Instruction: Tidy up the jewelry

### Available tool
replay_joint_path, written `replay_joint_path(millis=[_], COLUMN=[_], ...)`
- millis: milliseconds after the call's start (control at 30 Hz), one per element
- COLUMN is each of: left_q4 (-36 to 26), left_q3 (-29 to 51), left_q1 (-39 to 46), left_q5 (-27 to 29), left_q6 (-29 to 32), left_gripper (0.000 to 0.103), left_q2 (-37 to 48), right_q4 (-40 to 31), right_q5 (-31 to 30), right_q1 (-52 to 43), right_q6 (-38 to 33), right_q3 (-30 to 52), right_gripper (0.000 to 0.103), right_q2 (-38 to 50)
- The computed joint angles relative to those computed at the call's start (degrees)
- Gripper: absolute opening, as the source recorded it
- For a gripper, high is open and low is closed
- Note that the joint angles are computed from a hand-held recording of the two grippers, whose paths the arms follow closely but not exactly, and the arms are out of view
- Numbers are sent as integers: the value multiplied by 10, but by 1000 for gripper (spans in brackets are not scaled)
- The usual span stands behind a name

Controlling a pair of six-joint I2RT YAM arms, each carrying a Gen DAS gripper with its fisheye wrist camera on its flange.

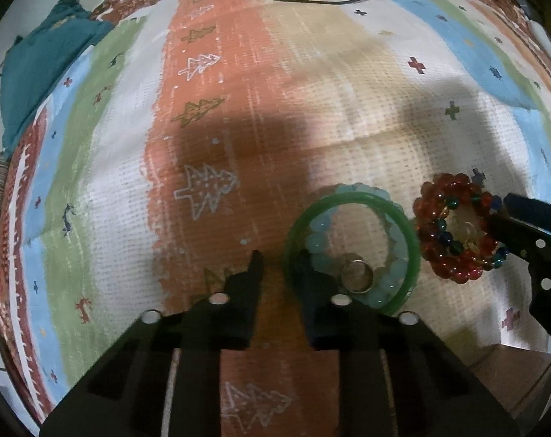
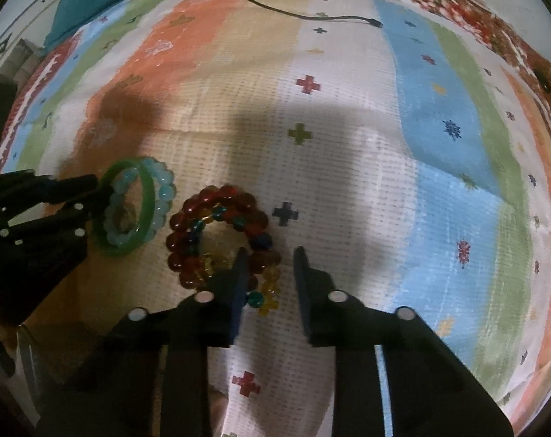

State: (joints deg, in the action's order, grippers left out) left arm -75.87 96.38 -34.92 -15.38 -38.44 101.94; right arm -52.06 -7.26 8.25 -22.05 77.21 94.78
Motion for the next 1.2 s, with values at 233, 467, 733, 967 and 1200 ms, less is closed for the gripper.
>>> replay_joint_path(millis=[233, 467, 733, 967, 1200], left_q4=[-3, -19, -47, -71, -76], left_q3=[5, 16, 44, 52, 64], left_q1=[5, -6, -33, -50, -65], left_q5=[3, -6, -24, -40, -41], left_q6=[-10, -35, -72, -108, -117], left_gripper=[7, 7, 7, 7, 7], left_q2=[-4, -24, -50, -71, -78], right_q4=[4, -6, -16, -20, -23], right_q5=[5, -11, -30, -61, -86], right_q1=[4, -5, -13, -27, -43], right_q6=[-8, -9, -8, 1, 4], right_q3=[-8, 3, 1, -5, -10], right_gripper=[10, 10, 10, 10, 10], right_q2=[-13, -33, -69, -99, -125])
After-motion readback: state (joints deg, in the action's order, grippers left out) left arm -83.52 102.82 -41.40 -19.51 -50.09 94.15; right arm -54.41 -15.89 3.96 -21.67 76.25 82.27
